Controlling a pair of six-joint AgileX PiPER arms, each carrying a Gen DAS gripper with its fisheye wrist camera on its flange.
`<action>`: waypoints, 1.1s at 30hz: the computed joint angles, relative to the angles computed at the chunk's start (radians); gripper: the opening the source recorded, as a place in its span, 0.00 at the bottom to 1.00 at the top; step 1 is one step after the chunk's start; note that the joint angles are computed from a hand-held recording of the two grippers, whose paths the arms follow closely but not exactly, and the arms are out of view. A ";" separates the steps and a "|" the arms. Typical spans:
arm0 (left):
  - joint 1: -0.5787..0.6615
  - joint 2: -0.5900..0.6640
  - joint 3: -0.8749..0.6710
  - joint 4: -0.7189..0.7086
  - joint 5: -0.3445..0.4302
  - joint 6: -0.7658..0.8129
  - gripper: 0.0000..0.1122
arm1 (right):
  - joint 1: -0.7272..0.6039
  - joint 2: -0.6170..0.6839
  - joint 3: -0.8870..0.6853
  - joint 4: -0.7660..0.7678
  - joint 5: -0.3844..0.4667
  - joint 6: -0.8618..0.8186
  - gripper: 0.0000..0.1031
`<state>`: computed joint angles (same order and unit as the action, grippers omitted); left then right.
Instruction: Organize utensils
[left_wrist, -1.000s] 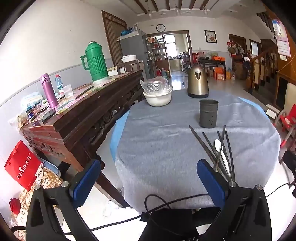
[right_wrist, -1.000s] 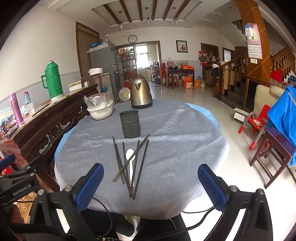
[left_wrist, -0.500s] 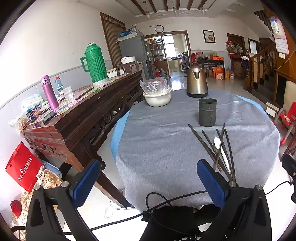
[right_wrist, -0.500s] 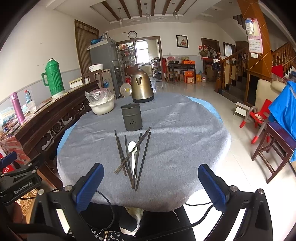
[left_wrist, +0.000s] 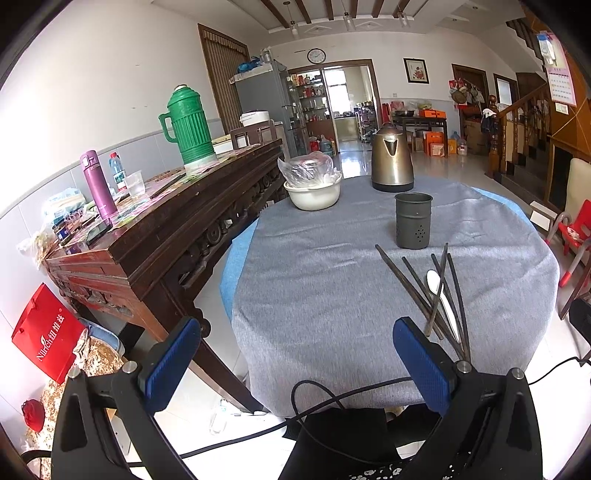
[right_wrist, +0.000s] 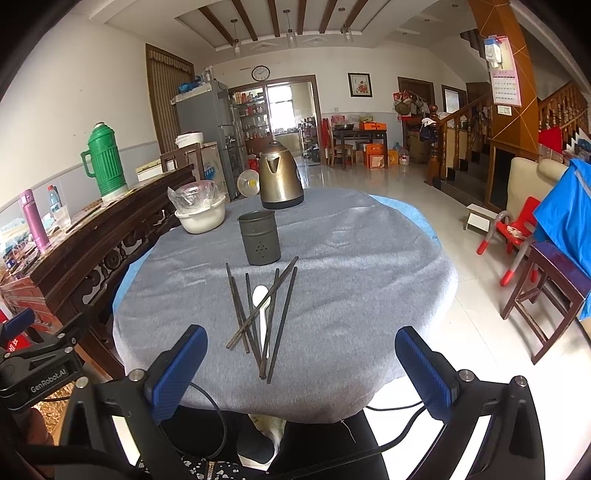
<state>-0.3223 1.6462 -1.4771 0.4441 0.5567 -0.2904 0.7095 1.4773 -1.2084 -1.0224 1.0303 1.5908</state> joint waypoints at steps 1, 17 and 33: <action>0.002 0.001 -0.005 -0.013 0.006 0.013 0.92 | -0.001 0.000 -0.001 0.003 0.001 -0.004 0.99; -0.004 -0.016 0.022 -0.004 -0.024 -0.017 0.92 | 0.007 -0.013 0.015 -0.027 0.018 0.012 0.99; -0.005 -0.011 0.007 -0.014 0.001 0.000 0.92 | 0.013 -0.016 0.021 -0.037 0.027 0.013 0.99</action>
